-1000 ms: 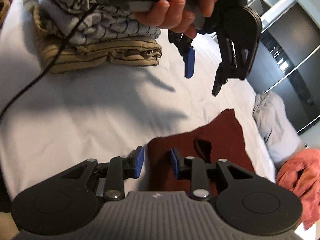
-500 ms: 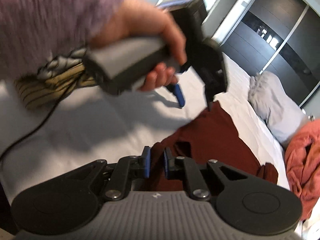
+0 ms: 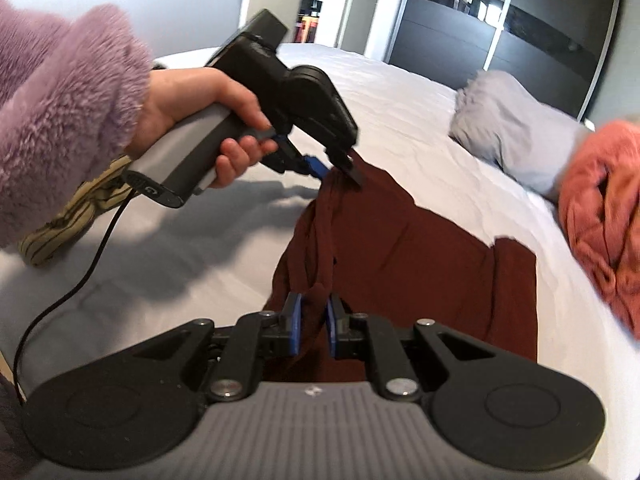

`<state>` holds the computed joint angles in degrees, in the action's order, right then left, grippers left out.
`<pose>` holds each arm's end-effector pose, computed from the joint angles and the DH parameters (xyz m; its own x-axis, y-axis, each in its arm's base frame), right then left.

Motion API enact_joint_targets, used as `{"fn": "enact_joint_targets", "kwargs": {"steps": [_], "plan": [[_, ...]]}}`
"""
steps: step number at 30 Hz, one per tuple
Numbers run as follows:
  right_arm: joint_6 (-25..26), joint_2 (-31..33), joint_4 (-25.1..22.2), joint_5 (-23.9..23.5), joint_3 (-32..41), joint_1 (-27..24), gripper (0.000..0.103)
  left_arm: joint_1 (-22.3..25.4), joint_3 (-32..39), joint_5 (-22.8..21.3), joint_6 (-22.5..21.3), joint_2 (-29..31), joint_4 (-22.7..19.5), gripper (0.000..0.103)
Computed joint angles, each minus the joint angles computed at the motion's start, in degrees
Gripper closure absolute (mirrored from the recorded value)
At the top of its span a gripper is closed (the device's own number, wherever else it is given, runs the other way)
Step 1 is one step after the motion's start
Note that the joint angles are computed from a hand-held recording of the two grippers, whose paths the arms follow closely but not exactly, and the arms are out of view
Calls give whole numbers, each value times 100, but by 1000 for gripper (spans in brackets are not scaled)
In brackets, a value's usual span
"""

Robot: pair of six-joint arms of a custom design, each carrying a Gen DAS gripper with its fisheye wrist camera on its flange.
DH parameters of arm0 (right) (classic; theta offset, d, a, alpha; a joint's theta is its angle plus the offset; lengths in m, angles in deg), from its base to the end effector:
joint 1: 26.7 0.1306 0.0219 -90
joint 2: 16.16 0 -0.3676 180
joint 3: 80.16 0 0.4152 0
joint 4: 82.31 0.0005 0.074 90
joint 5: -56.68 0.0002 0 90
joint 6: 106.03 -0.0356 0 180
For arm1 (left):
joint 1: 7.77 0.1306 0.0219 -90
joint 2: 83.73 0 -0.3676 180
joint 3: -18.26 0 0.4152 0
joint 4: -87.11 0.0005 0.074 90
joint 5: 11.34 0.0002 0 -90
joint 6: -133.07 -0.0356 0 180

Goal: Fold clothes

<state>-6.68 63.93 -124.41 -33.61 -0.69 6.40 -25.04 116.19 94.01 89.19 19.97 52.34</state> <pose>0.3807 0.2478 0.4137 -0.4715 -0.5013 -0.7255 -0.6342 0.7644 -0.1160 0.5741 -0.1889 0.3754 -0.7750 -0.4869 -0.4027 -0.1158 0.7360 -0.6670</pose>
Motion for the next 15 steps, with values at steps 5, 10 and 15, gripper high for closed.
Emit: {"fn": "enact_joint_targets", "kwargs": {"steps": [5, 10, 15], "plan": [[-580, -157, -89, -393, -70, -281, 88, -259, 845, -305, -691, 313, -653, 93], [-1025, -284, -261, -641, -124, -559, 88, -725, 2140, -1082, -1384, 987, -1824, 93], [-1425, -332, -502, -896, -184, -887, 88, -1071, 3693, -1591, -1812, 1905, -2997, 93]]}}
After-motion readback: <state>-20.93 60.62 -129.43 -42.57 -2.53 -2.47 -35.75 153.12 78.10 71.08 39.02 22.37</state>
